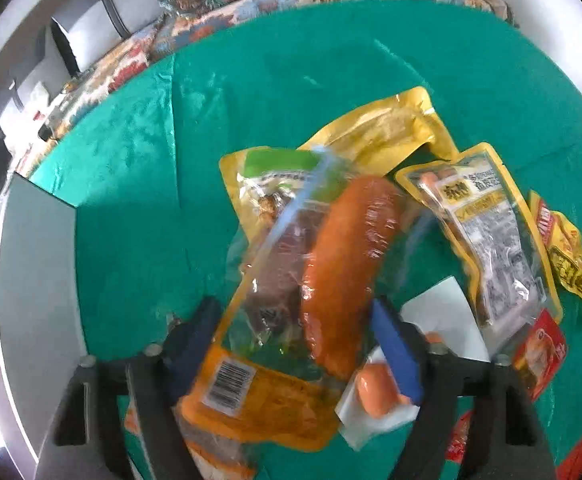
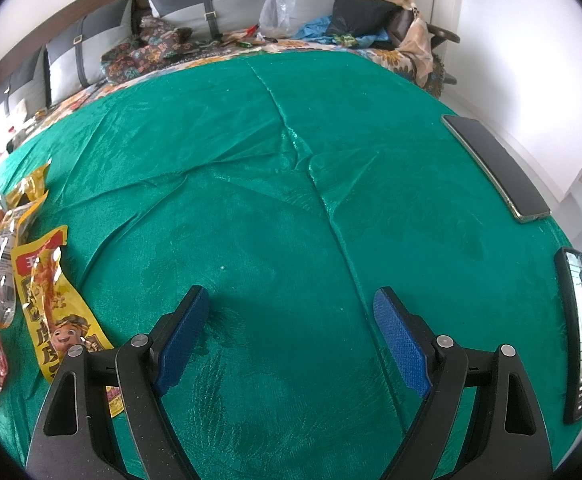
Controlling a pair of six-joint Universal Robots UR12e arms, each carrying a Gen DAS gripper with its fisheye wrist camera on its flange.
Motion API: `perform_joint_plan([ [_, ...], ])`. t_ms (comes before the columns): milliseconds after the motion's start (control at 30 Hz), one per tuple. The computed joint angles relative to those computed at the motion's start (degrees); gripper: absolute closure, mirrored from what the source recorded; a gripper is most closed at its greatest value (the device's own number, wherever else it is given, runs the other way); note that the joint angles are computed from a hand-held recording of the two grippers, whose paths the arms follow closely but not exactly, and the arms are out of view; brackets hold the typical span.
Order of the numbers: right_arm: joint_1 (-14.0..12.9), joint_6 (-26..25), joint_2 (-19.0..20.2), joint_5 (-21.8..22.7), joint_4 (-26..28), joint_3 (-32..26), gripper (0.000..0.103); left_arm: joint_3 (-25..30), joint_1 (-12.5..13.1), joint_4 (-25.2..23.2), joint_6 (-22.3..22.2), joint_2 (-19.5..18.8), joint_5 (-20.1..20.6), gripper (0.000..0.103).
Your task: Organize snacks
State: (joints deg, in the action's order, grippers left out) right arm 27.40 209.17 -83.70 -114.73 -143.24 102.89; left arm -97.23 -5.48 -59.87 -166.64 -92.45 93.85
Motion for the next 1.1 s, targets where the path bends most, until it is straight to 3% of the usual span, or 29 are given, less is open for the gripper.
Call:
perform_joint_plan([
  [33,0.0,0.0,0.0,0.0,0.0,0.0,0.016,-1.3,-0.6,3.4,0.4,1.1,2.2,0.059],
  [67,0.0,0.0,0.0,0.0,0.0,0.0,0.016,-1.7,-0.1,4.5,0.3,2.1,2.5,0.101],
  [100,0.0,0.0,0.0,0.0,0.0,0.0,0.016,-1.7,0.8,3.1,-2.2,2.9,0.4,0.102],
  [167,0.0,0.0,0.0,0.0,0.0,0.0,0.016,-2.3,4.2,0.8,-6.0,5.3,-8.2,0.102],
  [300,0.0,0.0,0.0,0.0,0.0,0.0,0.016,-5.2,7.4,-2.7,-7.7,9.3,-14.9,0.103],
  [367,0.0,0.0,0.0,0.0,0.0,0.0,0.016,-7.5,8.8,-4.0,-6.3,11.6,-19.1,0.102],
  [433,0.0,0.0,0.0,0.0,0.0,0.0,0.016,-9.6,9.1,-5.9,-3.8,14.0,-20.9,0.102],
  [567,0.0,0.0,0.0,0.0,0.0,0.0,0.016,-10.9,9.0,-12.2,0.5,15.3,-21.8,0.101],
  [633,0.0,0.0,0.0,0.0,0.0,0.0,0.016,-11.4,9.2,-12.8,0.3,15.9,-20.4,0.092],
  [667,0.0,0.0,0.0,0.0,0.0,0.0,0.016,-11.6,9.8,-11.7,-0.6,16.3,-20.3,0.076],
  [700,0.0,-0.1,0.0,0.0,0.0,0.0,0.016,-11.8,10.3,-10.8,-1.3,16.4,-20.1,0.046],
  [767,0.0,-0.1,0.0,0.1,0.0,0.0,0.016,-11.9,10.3,-4.0,-5.0,16.3,-15.0,0.022],
  [867,0.0,0.0,0.0,0.1,0.0,0.0,0.016,-9.6,9.8,0.8,-3.7,13.5,-11.1,0.021],
  [933,0.0,-0.1,0.0,0.1,0.0,0.0,0.016,-6.9,8.9,-2.2,0.7,10.7,-8.6,0.021],
  [1000,0.0,-0.1,0.0,0.1,0.0,0.0,0.016,-3.8,6.1,-5.9,9.7,7.1,-1.5,0.021],
  [1100,0.0,0.0,0.0,0.1,0.0,0.0,0.016,-3.0,4.1,-6.2,21.5,4.9,4.2,0.021],
])
